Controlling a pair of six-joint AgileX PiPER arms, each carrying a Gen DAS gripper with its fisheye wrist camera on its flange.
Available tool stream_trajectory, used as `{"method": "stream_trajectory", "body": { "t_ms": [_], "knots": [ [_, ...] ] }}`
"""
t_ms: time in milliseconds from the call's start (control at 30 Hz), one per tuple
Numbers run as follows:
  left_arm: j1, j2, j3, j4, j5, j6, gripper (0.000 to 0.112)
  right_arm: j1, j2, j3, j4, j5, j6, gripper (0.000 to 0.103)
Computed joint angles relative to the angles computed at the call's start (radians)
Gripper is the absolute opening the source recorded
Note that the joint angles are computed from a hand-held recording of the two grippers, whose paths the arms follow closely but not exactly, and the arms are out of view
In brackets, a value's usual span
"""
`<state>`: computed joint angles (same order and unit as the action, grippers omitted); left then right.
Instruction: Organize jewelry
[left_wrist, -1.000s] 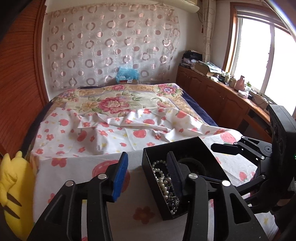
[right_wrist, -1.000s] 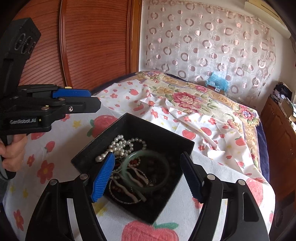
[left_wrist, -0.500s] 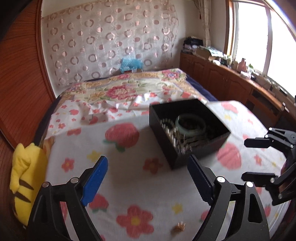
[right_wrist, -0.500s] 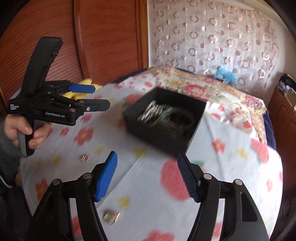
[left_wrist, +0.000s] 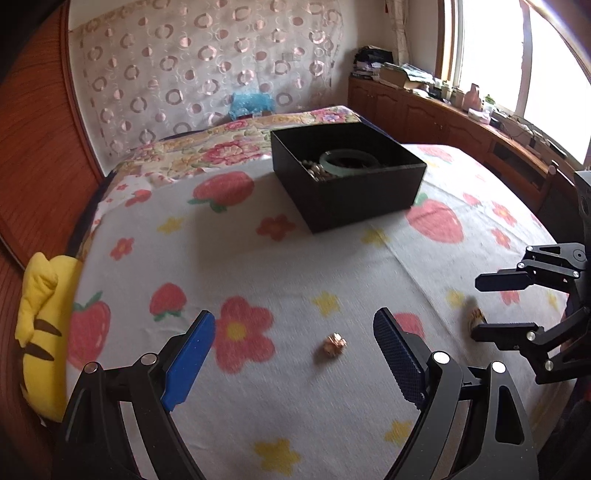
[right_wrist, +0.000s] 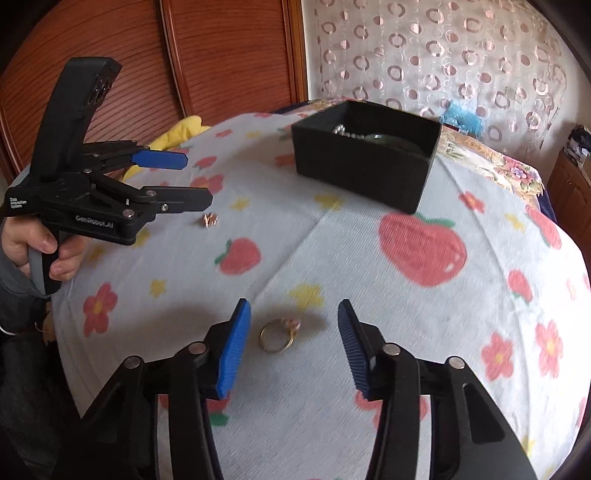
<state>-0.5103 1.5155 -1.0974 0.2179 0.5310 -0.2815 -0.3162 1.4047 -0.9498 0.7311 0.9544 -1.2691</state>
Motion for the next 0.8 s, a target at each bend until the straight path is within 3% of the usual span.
{"method": "stream_trajectory", "body": {
  "t_ms": [67, 133, 200, 233, 367, 667, 800],
  "knots": [
    [-0.007, -0.004, 0.018, -0.027, -0.006, 0.020, 0.081, 0.005, -0.009, 0.015, -0.004, -0.008, 0.001, 0.046],
    [-0.014, 0.000, 0.025, -0.048, 0.001, 0.041, 0.060, 0.016, -0.027, 0.032, -0.008, -0.028, 0.000, 0.043],
    [-0.017, 0.002, 0.030, -0.074, 0.005, 0.069, 0.050, 0.037, -0.043, 0.043, -0.019, -0.056, 0.000, 0.031],
    [-0.020, 0.004, 0.026, -0.072, 0.008, 0.068, 0.044, 0.050, -0.056, 0.058, -0.026, -0.082, -0.008, 0.029],
    [-0.014, 0.011, 0.020, -0.090, 0.011, 0.082, 0.035, 0.059, -0.051, 0.046, -0.036, -0.106, -0.006, 0.025],
    [-0.029, 0.035, 0.003, -0.095, 0.022, 0.101, 0.015, -0.022, 0.012, -0.047, 0.035, -0.056, -0.032, 0.025],
    [-0.028, 0.036, -0.001, -0.103, 0.024, 0.111, 0.014, -0.019, 0.037, -0.079, 0.036, -0.054, -0.028, 0.025]
  ]
}}
